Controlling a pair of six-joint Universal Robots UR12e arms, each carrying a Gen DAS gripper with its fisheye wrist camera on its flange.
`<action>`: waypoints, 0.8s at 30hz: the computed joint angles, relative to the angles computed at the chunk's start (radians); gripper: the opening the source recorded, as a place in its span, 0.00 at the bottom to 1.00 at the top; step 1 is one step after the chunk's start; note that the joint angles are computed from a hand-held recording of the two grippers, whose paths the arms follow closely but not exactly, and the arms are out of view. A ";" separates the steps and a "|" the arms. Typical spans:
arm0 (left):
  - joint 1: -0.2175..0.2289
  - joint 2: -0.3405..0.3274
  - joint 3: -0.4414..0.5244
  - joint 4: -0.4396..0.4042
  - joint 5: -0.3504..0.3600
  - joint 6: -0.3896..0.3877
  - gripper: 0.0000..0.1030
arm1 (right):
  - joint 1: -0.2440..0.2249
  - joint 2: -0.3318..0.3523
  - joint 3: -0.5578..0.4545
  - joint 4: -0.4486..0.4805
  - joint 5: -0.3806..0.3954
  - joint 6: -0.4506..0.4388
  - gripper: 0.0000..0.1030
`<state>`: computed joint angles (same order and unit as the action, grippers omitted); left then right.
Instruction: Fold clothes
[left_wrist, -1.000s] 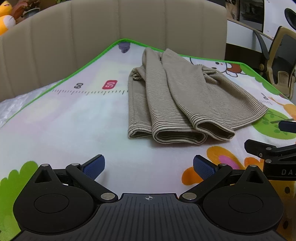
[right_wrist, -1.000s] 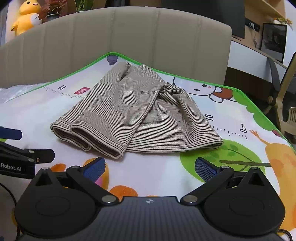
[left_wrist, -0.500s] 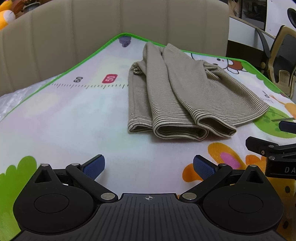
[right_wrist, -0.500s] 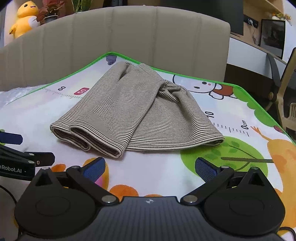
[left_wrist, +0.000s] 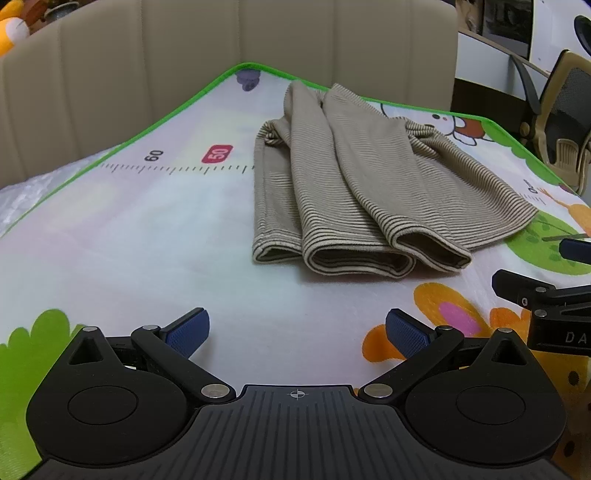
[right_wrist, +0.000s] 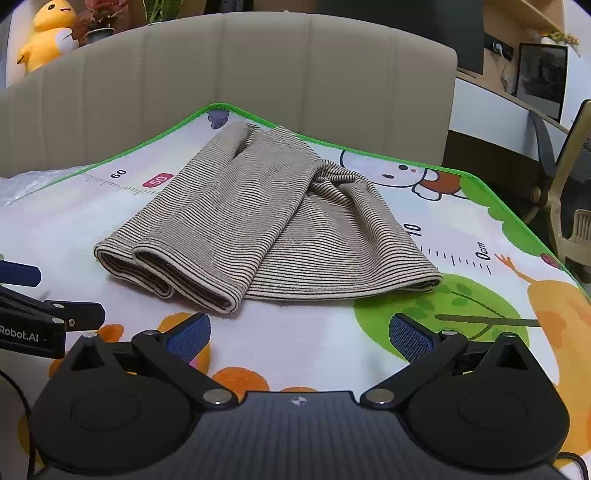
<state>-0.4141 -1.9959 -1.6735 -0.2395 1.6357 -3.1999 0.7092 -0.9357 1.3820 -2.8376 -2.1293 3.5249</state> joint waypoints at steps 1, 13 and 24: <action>0.000 0.000 0.000 -0.001 0.000 0.000 1.00 | 0.000 0.000 0.002 -0.004 0.003 -0.003 1.00; 0.001 0.001 0.001 -0.006 0.002 -0.004 1.00 | 0.000 0.000 -0.001 0.002 0.003 -0.005 1.00; 0.001 0.000 0.002 -0.013 0.005 -0.011 1.00 | -0.002 0.000 -0.001 0.008 0.014 -0.002 1.00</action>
<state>-0.4134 -1.9957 -1.6718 -0.2529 1.6409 -3.2114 0.7075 -0.9355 1.3808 -2.8297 -2.1150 3.5233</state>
